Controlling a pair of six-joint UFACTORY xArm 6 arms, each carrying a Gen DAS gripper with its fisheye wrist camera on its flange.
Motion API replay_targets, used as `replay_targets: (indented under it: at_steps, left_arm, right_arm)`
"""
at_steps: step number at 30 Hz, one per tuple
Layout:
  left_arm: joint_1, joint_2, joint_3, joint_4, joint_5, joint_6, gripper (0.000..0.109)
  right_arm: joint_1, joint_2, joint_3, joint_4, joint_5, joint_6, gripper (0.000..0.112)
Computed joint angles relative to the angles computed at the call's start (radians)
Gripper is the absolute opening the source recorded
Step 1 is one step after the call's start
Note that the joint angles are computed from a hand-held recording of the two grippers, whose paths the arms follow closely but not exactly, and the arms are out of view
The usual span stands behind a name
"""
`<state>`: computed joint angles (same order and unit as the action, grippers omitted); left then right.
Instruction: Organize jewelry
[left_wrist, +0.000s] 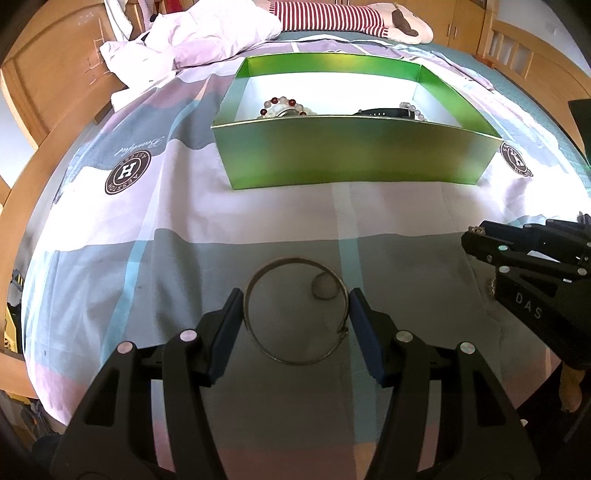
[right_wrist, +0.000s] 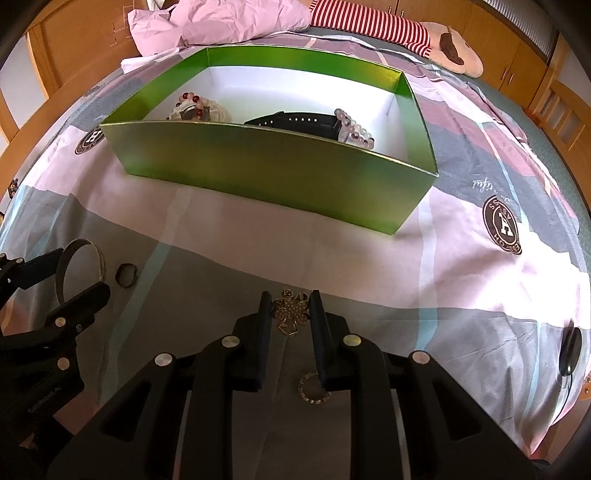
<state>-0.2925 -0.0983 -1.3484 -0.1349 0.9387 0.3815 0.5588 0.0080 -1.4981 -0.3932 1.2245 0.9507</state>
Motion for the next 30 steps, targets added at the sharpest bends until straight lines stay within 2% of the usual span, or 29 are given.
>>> replay_targets:
  at_steps: [18, 24, 30]
  left_arm:
    - [-0.012, 0.016, -0.030, 0.004, 0.006, 0.004, 0.058]
    - [-0.023, 0.103, -0.186, -0.022, 0.020, 0.009, 0.058]
    - [-0.049, 0.259, -0.471, -0.038, 0.054, -0.011, 0.058]
  right_arm:
    - [-0.003, -0.010, -0.009, -0.023, -0.009, 0.010, 0.021]
    - [-0.044, -0.007, -0.093, -0.068, -0.020, 0.002, 0.021]
    - [-0.097, 0.048, -0.230, -0.128, -0.014, -0.032, 0.021]
